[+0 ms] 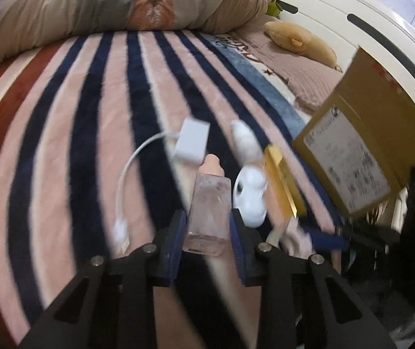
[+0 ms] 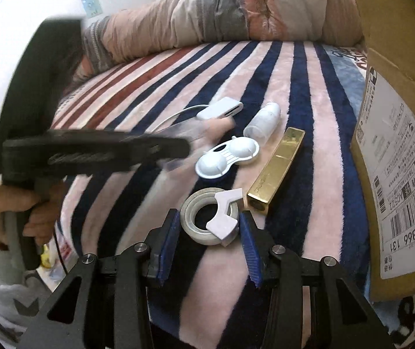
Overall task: Organize rigid objects
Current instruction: 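Move the left gripper to the clear bottle with beige cap and grasp it, then carry the clear bottle into the box and open the left gripper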
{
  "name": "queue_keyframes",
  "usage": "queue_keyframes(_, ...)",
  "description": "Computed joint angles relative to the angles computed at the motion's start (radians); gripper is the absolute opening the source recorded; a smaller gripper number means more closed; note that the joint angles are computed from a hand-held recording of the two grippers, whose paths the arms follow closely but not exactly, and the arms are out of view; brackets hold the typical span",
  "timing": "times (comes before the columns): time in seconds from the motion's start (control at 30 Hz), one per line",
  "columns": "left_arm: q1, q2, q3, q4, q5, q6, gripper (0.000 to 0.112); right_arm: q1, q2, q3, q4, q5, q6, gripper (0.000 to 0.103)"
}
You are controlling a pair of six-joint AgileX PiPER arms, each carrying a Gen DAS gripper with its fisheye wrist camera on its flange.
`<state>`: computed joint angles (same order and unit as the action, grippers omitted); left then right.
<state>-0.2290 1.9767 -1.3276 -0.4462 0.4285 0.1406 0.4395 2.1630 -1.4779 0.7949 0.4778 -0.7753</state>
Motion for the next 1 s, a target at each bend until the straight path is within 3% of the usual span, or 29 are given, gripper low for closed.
queue_keyframes(0.07,-0.006,-0.030,0.047,0.065,-0.017,-0.065,0.027,0.002,0.005,-0.004,-0.007,0.002,-0.003,0.038)
queue_keyframes(0.13,-0.006,-0.029,0.063,0.041,-0.042,-0.056,0.028,0.013,-0.003,0.021,0.009,-0.031,-0.028,0.038)
queue_keyframes(0.37,-0.030,0.062,-0.015,0.156,-0.093,-0.202,0.033,0.040,0.008,0.011,-0.080,-0.071,0.029,0.039)
queue_keyframes(0.47,-0.035,0.057,-0.020,0.233,-0.081,-0.263,0.025,0.047,0.008,0.009,-0.092,-0.080,0.041,0.038)
queue_keyframes(0.53,-0.029,0.041,-0.006,0.213,-0.083,-0.249,0.025,0.058,-0.003,0.021,-0.106,-0.103,0.042,0.038)
queue_keyframes(0.7,-0.046,-0.091,0.083,0.318,-0.121,-0.328,0.024,0.053,-0.081,0.078,0.076,-0.070,-0.152,0.037)
queue_keyframes(0.8,-0.080,-0.202,0.094,0.450,-0.104,-0.437,0.024,0.028,-0.183,0.136,0.260,-0.030,-0.339,0.037)
queue_keyframes(0.9,-0.128,-0.269,0.032,0.579,-0.058,-0.525,0.024,-0.014,-0.317,0.221,0.450,-0.036,-0.545,0.037)
queue_keyframes(1.0,-0.185,-0.262,-0.115,0.596,0.016,-0.499,0.024,-0.100,-0.447,0.298,0.595,-0.038,-0.694,0.037)
